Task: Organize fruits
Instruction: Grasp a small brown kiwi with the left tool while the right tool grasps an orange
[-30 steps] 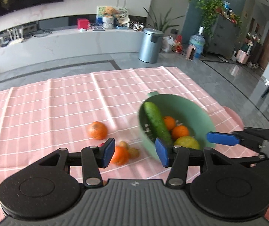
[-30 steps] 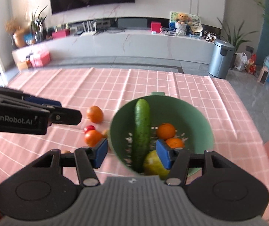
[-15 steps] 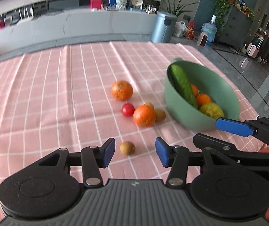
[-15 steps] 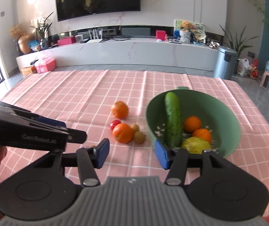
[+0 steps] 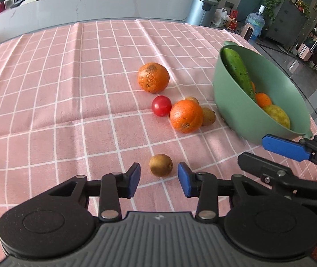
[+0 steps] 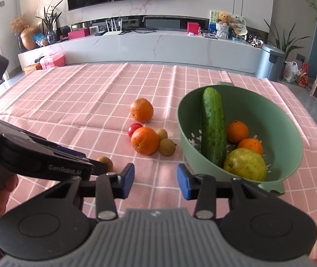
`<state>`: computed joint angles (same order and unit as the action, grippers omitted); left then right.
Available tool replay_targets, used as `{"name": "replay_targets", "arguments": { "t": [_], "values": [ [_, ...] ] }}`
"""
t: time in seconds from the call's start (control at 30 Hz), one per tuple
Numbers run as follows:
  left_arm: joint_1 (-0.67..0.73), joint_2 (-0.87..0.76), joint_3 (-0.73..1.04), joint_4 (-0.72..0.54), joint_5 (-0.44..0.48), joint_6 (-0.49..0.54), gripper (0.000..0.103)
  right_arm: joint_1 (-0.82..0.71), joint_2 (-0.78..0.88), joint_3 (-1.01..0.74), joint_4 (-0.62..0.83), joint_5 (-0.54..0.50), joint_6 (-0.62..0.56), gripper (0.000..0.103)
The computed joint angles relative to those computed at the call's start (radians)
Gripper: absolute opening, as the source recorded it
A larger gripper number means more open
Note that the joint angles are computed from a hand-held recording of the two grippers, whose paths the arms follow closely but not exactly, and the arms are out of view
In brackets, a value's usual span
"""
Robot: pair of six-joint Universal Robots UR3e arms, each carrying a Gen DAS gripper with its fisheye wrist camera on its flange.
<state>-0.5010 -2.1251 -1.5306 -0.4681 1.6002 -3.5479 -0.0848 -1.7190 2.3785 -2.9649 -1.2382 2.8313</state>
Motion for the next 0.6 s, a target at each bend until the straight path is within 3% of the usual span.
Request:
{"name": "replay_targets", "arguments": {
  "t": [0.27,0.6],
  "values": [
    [0.019,-0.017,-0.012,0.043,-0.042,0.0,0.027,0.059,0.111,-0.02,-0.098,-0.052,-0.041,0.038],
    [0.02,0.027,-0.055,0.07,0.049,-0.024,0.026,0.186,0.306,-0.122,-0.241,-0.161,-0.122,0.038]
  ]
}}
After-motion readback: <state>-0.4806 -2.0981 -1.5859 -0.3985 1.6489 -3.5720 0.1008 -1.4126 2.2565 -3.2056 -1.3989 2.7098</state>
